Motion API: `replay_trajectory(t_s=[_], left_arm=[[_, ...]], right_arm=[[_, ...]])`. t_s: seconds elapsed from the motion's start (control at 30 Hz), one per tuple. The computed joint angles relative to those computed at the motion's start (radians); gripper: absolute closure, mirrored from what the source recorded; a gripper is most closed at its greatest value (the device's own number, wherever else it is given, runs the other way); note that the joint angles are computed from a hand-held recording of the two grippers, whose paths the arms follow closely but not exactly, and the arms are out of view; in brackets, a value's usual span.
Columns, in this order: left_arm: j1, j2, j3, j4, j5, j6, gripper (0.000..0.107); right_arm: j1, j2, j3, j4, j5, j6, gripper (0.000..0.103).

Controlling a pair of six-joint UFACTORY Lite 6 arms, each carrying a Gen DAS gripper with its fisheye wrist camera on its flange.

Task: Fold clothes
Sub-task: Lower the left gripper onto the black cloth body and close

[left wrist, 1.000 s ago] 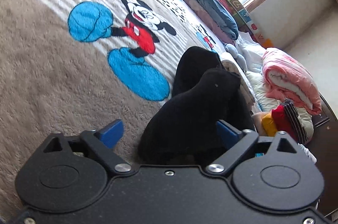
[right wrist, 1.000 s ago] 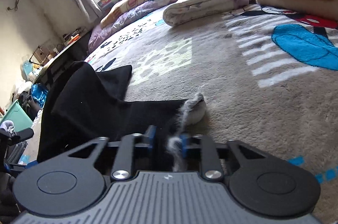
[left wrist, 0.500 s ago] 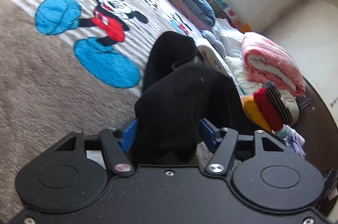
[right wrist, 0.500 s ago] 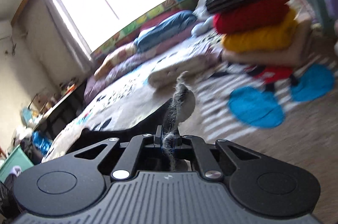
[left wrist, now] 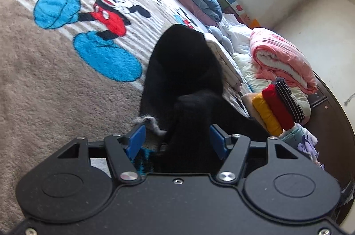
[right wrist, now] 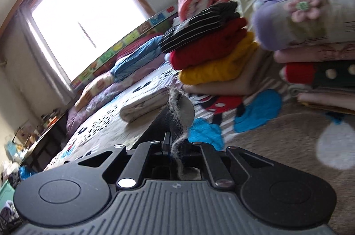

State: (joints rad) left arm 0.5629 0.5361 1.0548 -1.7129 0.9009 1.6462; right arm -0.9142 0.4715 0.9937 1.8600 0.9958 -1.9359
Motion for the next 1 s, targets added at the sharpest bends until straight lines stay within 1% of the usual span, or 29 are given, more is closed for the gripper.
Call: replay_trajectory(t_s=[0.1, 0.17, 0.23, 0.27, 0.3, 0.33, 0.37, 0.4, 0.43, 0.47, 0.53, 0.57, 0.63, 0.7, 0.77, 0.83, 0.9, 0.97, 1.0], left_arm=[[0.007, 0.005, 0.001, 0.006, 0.006, -0.013, 0.045], [0.006, 0.004, -0.002, 0.006, 0.014, -0.014, 0.045], [-0.003, -0.002, -0.011, 0.001, 0.025, -0.004, 0.045], [-0.010, -0.005, -0.018, -0.002, 0.030, 0.003, 0.045], [-0.018, -0.009, -0.024, -0.006, 0.035, 0.010, 0.045], [-0.028, -0.014, -0.033, -0.010, 0.037, 0.020, 0.045], [-0.039, -0.019, -0.040, -0.015, 0.036, 0.030, 0.045], [-0.051, -0.022, -0.047, -0.021, 0.034, 0.040, 0.045], [-0.060, -0.025, -0.053, -0.027, 0.033, 0.050, 0.045], [-0.071, -0.029, -0.060, -0.037, 0.031, 0.062, 0.045], [-0.083, -0.022, -0.057, -0.041, 0.014, 0.059, 0.045], [-0.088, -0.018, -0.054, -0.041, 0.004, 0.056, 0.045], [-0.099, -0.009, -0.047, -0.042, -0.015, 0.050, 0.045], [-0.092, 0.006, -0.032, -0.032, -0.013, 0.023, 0.045], [-0.082, 0.018, -0.019, -0.023, -0.007, -0.002, 0.045], [-0.067, 0.024, -0.012, -0.021, 0.000, -0.015, 0.045], [-0.055, 0.033, -0.001, -0.016, 0.007, -0.032, 0.045], [-0.053, 0.046, 0.015, -0.022, -0.002, -0.041, 0.045], [-0.055, 0.056, 0.026, -0.029, -0.013, -0.042, 0.045]], right_arm=[[-0.029, 0.030, 0.036, 0.039, -0.036, 0.022, 0.095], [-0.047, 0.061, 0.074, 0.073, -0.084, 0.051, 0.095], [-0.052, 0.105, 0.128, 0.063, -0.146, 0.078, 0.095], [-0.052, 0.127, 0.156, 0.042, -0.176, 0.097, 0.094], [-0.046, 0.138, 0.172, 0.023, -0.210, 0.108, 0.089], [-0.037, 0.135, 0.167, 0.031, -0.240, 0.087, 0.088], [-0.032, 0.118, 0.140, 0.059, -0.245, 0.036, 0.087], [-0.027, 0.092, 0.104, 0.099, -0.247, -0.027, 0.079], [-0.015, 0.062, 0.065, 0.150, -0.251, -0.095, 0.074], [-0.001, 0.027, 0.024, 0.199, -0.249, -0.160, 0.066], [0.045, -0.066, -0.084, 0.304, -0.224, -0.325, 0.065], [0.074, -0.112, -0.135, 0.338, -0.208, -0.392, 0.065], [0.146, -0.194, -0.220, 0.347, -0.178, -0.472, 0.062], [0.249, -0.247, -0.276, 0.313, -0.172, -0.505, 0.049], [0.371, -0.275, -0.320, 0.296, -0.185, -0.544, 0.043], [0.510, -0.282, -0.344, 0.314, -0.215, -0.599, 0.039], [0.661, -0.274, -0.357, 0.432, -0.260, -0.717, 0.033], [0.786, -0.234, -0.323, 0.560, -0.310, -0.818, 0.032], [0.822, -0.204, -0.295, 0.610, -0.325, -0.847, 0.032]])
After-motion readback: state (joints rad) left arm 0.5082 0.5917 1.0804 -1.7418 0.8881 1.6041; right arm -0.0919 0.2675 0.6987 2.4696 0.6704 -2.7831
